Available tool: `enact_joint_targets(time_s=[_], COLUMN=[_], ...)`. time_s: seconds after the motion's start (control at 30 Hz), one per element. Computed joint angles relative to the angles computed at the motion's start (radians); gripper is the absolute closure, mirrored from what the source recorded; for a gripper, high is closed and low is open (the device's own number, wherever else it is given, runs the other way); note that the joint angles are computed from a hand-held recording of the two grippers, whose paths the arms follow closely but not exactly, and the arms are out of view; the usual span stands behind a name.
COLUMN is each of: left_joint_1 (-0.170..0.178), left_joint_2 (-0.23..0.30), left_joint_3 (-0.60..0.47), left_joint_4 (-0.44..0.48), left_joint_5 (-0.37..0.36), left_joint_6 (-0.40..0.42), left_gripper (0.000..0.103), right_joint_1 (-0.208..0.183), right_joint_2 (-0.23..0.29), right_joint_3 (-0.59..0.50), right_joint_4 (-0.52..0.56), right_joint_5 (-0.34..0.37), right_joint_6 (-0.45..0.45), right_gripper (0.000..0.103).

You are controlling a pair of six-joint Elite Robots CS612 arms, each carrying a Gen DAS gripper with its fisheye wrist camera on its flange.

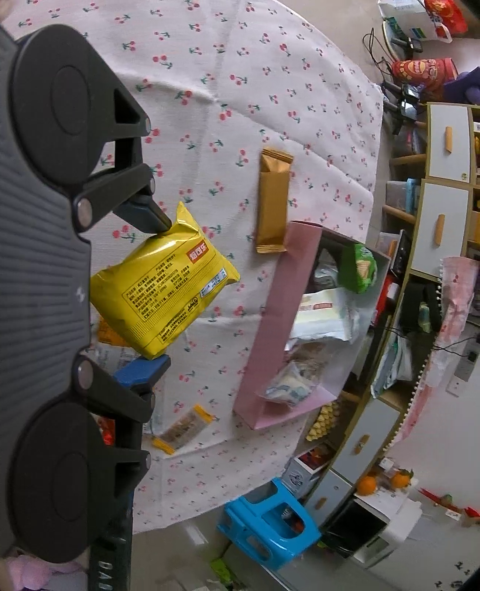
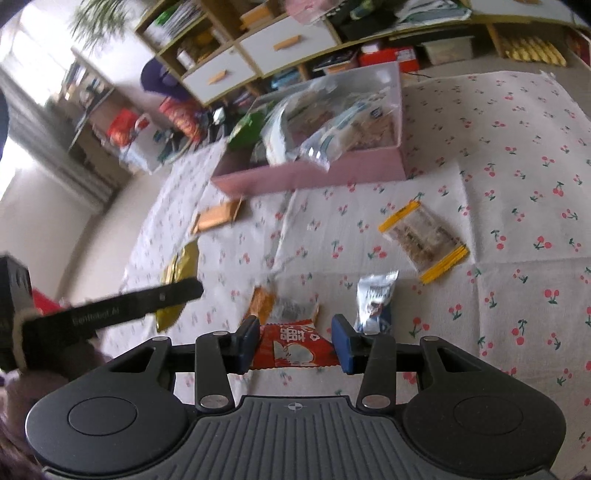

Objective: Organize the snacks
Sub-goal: 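Lift both held packs and carry them over the pink box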

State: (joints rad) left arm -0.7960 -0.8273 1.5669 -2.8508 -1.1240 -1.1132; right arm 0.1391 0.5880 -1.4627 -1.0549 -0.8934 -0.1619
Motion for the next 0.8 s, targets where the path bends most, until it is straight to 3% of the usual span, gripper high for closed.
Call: enact_joint_targets(time_s=[0.17, 0.4, 0.6, 0.8], left_joint_1=[0.012, 0.029, 0.044, 0.068], left_joint_2=[0.001, 0.016, 0.033, 0.057], left_joint_3=[-0.007, -0.043, -0.095, -0.151], left_joint_4=[-0.027, -0.049, -0.031, -0.029], left_joint_5=[-0.013, -0.036, -0.032, -0.035], left_joint_6=[0.014, 0.046, 0.115, 0.177], left_gripper=[0.035, 0.035, 0.035, 0.035], right_joint_1=[-0.011, -0.01, -0.007, 0.001], right_joint_2=[-0.012, -0.029, -0.051, -0.081], right_joint_3=[0.035, 0.084, 0.148, 0.222], right_joint_4=[-0.074, -0.194, -0.275, -0.388], right_joint_5=[0.031, 0.018, 0.026, -0.016], right_joint_6=[0.126, 0.264, 0.391, 0.482], right_gripper=[0.061, 0.061, 0.061, 0.061])
